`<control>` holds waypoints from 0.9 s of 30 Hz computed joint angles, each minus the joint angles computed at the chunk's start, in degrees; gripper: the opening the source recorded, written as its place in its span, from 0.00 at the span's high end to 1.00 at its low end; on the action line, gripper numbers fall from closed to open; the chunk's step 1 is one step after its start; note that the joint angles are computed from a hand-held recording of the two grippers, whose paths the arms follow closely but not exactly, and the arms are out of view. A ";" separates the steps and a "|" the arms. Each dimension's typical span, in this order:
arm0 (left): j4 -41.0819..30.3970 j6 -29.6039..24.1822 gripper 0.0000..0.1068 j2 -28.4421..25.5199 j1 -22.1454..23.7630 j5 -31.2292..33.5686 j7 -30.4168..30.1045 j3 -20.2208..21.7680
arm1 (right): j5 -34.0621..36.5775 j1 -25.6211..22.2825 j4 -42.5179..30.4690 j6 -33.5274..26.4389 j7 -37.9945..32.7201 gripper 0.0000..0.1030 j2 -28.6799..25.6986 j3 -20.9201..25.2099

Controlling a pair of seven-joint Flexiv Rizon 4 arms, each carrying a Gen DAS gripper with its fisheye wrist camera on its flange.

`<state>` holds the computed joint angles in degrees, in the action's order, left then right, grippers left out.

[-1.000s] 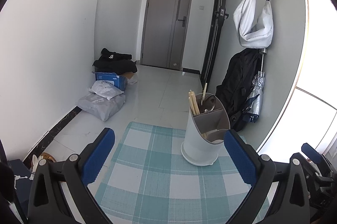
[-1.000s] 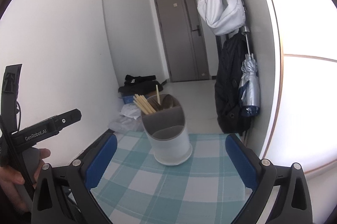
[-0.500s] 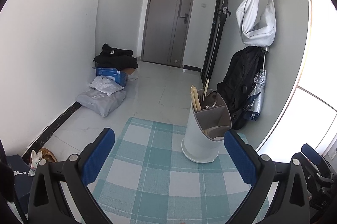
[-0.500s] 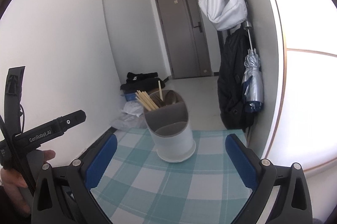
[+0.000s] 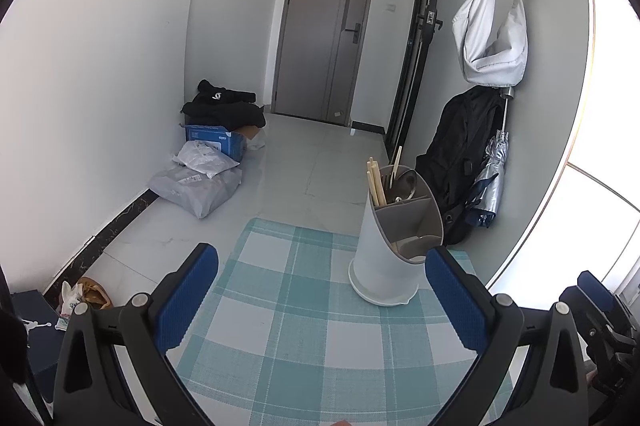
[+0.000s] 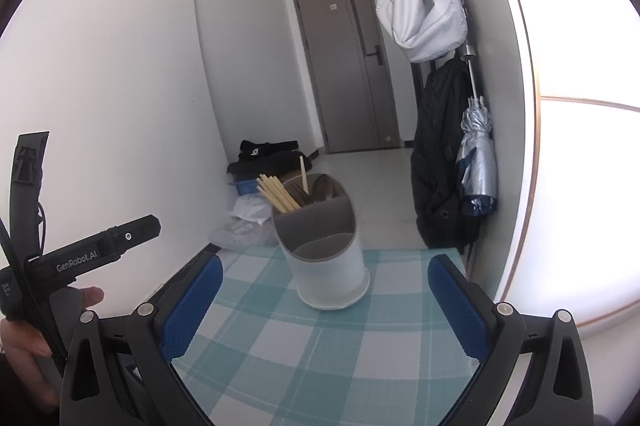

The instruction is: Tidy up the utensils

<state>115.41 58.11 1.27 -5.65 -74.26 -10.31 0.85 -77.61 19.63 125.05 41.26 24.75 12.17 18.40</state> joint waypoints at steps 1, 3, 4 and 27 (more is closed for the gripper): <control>0.06 -0.04 0.05 0.08 -0.03 -0.16 0.33 0.00 | -0.04 -0.01 -0.02 -0.03 -0.09 0.00 0.00 0.00; 0.14 -0.42 0.05 0.22 -0.05 -0.53 0.87 0.07 | 0.01 0.02 -0.08 -0.35 -0.35 0.00 -0.04 0.10; 0.11 -0.29 0.05 0.20 -0.07 -0.61 0.89 0.05 | -0.01 0.03 -0.08 -0.35 -0.34 0.00 -0.02 0.10; 0.32 -0.01 0.05 0.31 -0.45 -1.53 1.51 -0.05 | 0.74 0.16 -0.22 -0.63 -0.37 0.00 0.01 0.24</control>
